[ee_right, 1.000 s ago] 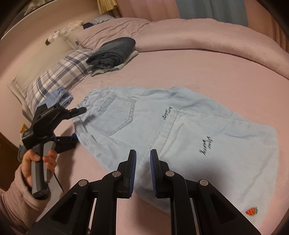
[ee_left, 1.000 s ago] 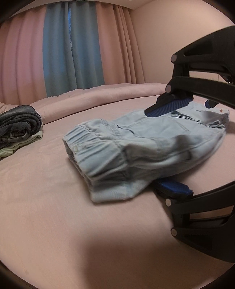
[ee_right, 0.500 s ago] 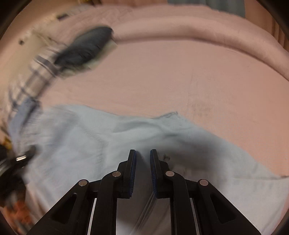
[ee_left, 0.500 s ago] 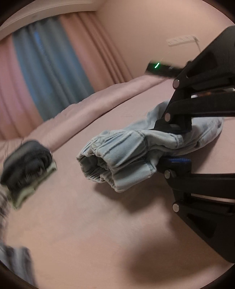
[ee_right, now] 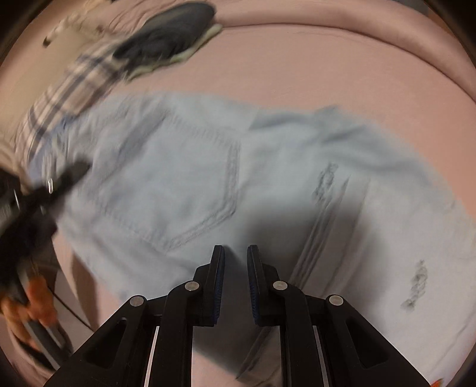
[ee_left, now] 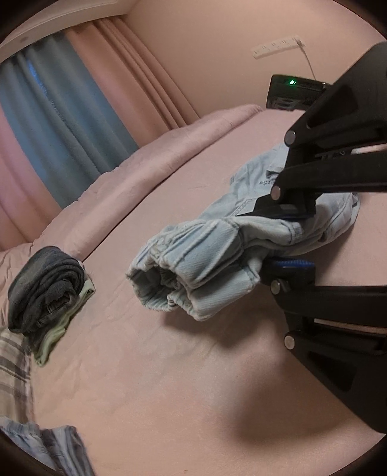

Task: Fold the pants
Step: 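Lift the gathered cuffs with the left tool and carry them over the jeans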

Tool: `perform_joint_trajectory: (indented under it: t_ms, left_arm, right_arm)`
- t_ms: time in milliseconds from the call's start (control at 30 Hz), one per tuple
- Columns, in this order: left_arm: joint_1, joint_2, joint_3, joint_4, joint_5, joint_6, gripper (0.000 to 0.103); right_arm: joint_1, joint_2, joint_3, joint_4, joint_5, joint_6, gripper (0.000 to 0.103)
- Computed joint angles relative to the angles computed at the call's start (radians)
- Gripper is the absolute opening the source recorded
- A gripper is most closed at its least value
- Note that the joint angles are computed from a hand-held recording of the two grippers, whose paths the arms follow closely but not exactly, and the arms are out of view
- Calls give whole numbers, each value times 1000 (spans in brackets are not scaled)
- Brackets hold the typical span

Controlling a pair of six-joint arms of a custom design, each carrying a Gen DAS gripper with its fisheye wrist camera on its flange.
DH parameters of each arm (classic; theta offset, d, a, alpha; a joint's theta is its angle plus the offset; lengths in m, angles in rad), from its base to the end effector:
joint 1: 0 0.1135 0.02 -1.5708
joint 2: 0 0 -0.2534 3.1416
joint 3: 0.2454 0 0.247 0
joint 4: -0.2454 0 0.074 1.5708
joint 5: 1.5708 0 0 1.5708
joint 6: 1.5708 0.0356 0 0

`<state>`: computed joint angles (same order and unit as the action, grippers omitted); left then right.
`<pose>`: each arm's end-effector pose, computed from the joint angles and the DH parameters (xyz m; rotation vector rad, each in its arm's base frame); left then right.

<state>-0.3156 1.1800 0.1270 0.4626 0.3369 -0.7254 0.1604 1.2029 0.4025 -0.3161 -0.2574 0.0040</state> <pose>0.1709 -0.0682 0.1094 -0.2608 2.2702 -0.9398 0.1825 0.0387 0.1224 -0.2896 2.6688 0.3970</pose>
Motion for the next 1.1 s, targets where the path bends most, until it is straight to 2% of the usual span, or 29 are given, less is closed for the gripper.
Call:
perform_joint_trajectory:
  t_ms: [133, 233, 367, 500, 633, 700, 933, 1000, 1067, 1100]
  left_arm:
    - [-33, -63, 11, -61, -43, 25, 18]
    - [-69, -92, 24, -105, -89, 58, 18]
    - [-110, -68, 37, -102, -131, 71, 18]
    - [-119, -102, 48, -141, -144, 84, 18]
    - [-177, -135, 81, -209, -204, 116, 18]
    - [-206, -138, 100, -236, -234, 123, 18]
    - [-309, -168, 155, -323, -317, 145, 18]
    - [-335, -165, 173, -341, -332, 153, 18]
    - [-362, -159, 192, -354, -347, 162, 18]
    - [-376, -155, 198, -356, -353, 164, 18]
  right_arm:
    - [-59, -50, 28, -124, -93, 1, 15]
    - [-35, -151, -21, -190, -106, -14, 15]
    - [25, -213, -83, -170, -66, -1, 15]
    - [-18, -223, -76, -195, -127, 2, 15]
    - [-197, -300, -106, -271, -258, -105, 15]
    - [-247, -333, -119, -287, -294, -112, 16]
    - [-466, -322, -88, -368, -424, -242, 17]
    - [-512, -267, -68, -360, -463, -266, 22]
    - [-568, -260, -68, -370, -495, -293, 37]
    - [-583, -264, -72, -371, -505, -300, 38]
